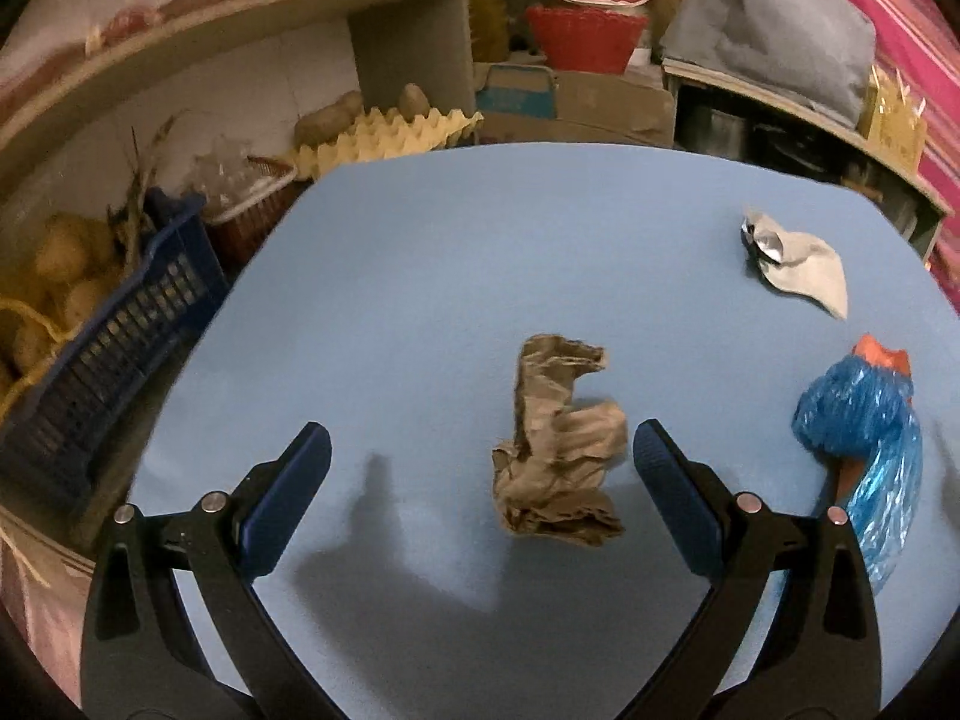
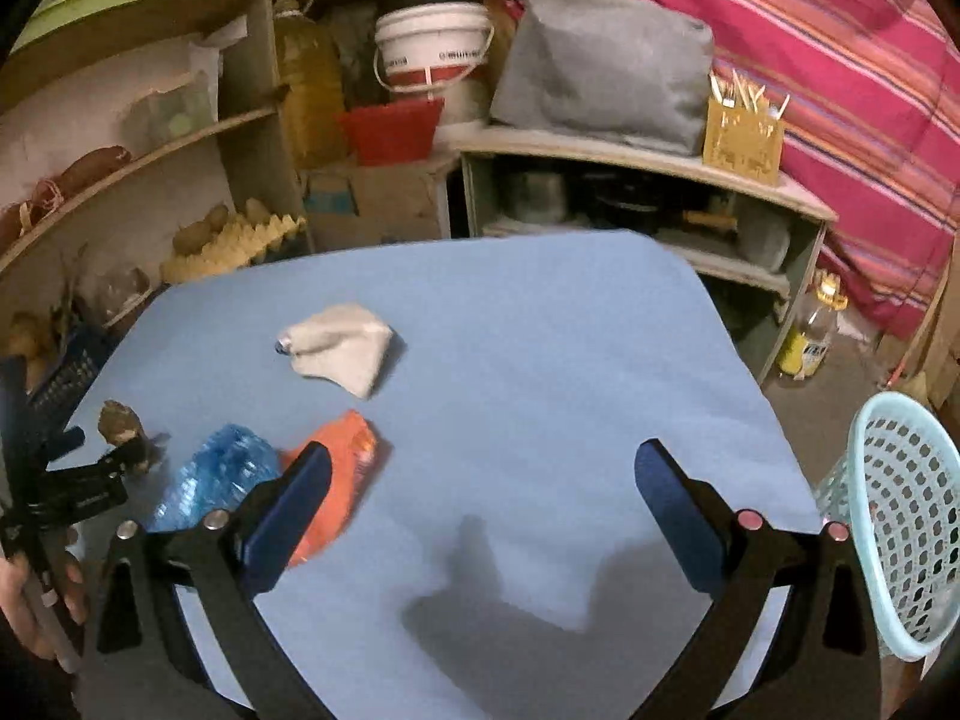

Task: Collect trash
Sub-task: 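Grasp the brown crumpled paper with the left tool while the right tool grasps the blue plastic bag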

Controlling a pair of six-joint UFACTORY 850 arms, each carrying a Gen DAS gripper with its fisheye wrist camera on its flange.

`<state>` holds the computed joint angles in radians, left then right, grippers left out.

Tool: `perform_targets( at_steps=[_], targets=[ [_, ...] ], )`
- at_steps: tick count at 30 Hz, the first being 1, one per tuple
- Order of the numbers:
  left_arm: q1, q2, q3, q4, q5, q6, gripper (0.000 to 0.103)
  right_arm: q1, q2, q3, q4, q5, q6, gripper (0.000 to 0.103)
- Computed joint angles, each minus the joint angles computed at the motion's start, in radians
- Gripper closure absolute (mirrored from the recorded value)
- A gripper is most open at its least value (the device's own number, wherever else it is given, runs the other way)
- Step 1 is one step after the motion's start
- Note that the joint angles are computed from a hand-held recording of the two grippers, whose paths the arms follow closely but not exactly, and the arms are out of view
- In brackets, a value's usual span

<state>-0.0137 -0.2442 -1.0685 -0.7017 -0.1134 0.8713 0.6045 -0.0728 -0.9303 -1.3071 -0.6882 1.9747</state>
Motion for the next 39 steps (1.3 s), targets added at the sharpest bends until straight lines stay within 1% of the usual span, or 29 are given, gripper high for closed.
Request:
perform_targets(
  at_steps=[2, 3, 5, 6, 7, 8, 10, 11, 13, 16, 17, 18, 21, 24, 26, 27, 28, 29, 30, 31, 32, 34, 37, 39],
  targets=[
    [0.017, -0.01, -0.01, -0.135, -0.043, 0.124, 0.006, 0.017, -0.023, -0.024, 0.015, -0.019, -0.01, 0.004],
    [0.021, -0.011, -0.011, -0.173, -0.049, 0.158, 0.006, 0.02, -0.036, -0.038, 0.03, -0.005, -0.024, 0.004],
    [0.018, -0.013, -0.009, -0.174, -0.035, 0.16, 0.006, 0.017, -0.055, -0.058, 0.043, 0.037, -0.049, 0.004],
    [0.018, -0.016, -0.01, -0.194, -0.037, 0.184, 0.01, 0.022, -0.069, -0.071, 0.049, 0.04, -0.064, 0.004],
    [0.018, -0.017, -0.012, -0.212, -0.046, 0.209, 0.016, 0.027, -0.081, -0.085, 0.053, 0.035, -0.078, 0.004],
    [0.017, -0.017, -0.011, -0.22, -0.048, 0.222, 0.02, 0.039, -0.102, -0.107, 0.058, 0.019, -0.107, 0.004],
    [0.018, -0.015, -0.008, -0.288, -0.06, 0.304, 0.038, 0.054, -0.129, -0.135, 0.067, 0.008, -0.139, 0.004],
    [0.019, -0.013, -0.005, -0.312, -0.068, 0.335, 0.043, 0.06, -0.14, -0.146, 0.069, 0.01, -0.144, 0.004],
    [0.02, -0.014, -0.006, -0.301, -0.083, 0.341, 0.06, 0.064, -0.158, -0.165, 0.076, 0.031, -0.161, 0.004],
    [0.009, -0.004, 0.002, -0.191, -0.051, 0.261, 0.06, 0.067, -0.19, -0.197, 0.094, 0.063, -0.192, 0.005],
    [0.01, 0.001, 0.004, -0.21, -0.046, 0.284, 0.061, 0.069, -0.195, -0.2, 0.096, 0.069, -0.195, 0.005],
    [0.015, 0.012, 0.01, -0.272, -0.047, 0.344, 0.061, 0.069, -0.204, -0.209, 0.101, 0.071, -0.199, 0.005],
    [0.038, 0.033, 0.017, -0.46, -0.086, 0.52, 0.061, 0.069, -0.228, -0.23, 0.122, 0.078, -0.217, 0.005],
    [0.044, 0.041, 0.019, -0.475, -0.087, 0.532, 0.061, 0.068, -0.259, -0.257, 0.158, 0.079, -0.256, 0.005],
    [0.041, 0.04, 0.016, -0.418, -0.081, 0.471, 0.061, 0.069, -0.28, -0.275, 0.176, 0.075, -0.279, 0.007],
    [0.041, 0.04, 0.015, -0.393, -0.084, 0.444, 0.061, 0.068, -0.288, -0.28, 0.189, 0.082, -0.298, 0.013],
    [0.04, 0.041, 0.013, -0.372, -0.088, 0.422, 0.061, 0.068, -0.295, -0.287, 0.202, 0.087, -0.318, 0.024],
    [0.038, 0.044, 0.014, -0.363, -0.086, 0.414, 0.061, 0.068, -0.303, -0.292, 0.213, 0.09, -0.34, 0.032],
    [0.034, 0.048, 0.015, -0.359, -0.08, 0.412, 0.061, 0.067, -0.307, -0.295, 0.221, 0.097, -0.357, 0.046],
    [0.033, 0.051, 0.016, -0.362, -0.076, 0.416, 0.061, 0.068, -0.31, -0.296, 0.225, 0.102, -0.364, 0.055],
    [0.033, 0.055, 0.018, -0.373, -0.075, 0.43, 0.061, 0.065, -0.309, -0.293, 0.226, 0.117, -0.369, 0.058],
    [0.028, 0.067, 0.023, -0.384, -0.07, 0.439, 0.061, 0.064, -0.3, -0.28, 0.2, 0.132, -0.351, 0.071],
    [0.018, 0.083, 0.028, -0.383, -0.063, 0.43, 0.061, 0.059, -0.265, -0.241, 0.121, 0.159, -0.278, 0.074],
    [0.009, 0.092, 0.032, -0.363, -0.058, 0.403, 0.061, 0.054, -0.224, -0.199, 0.026, 0.18, -0.171, 0.074]
  ],
)
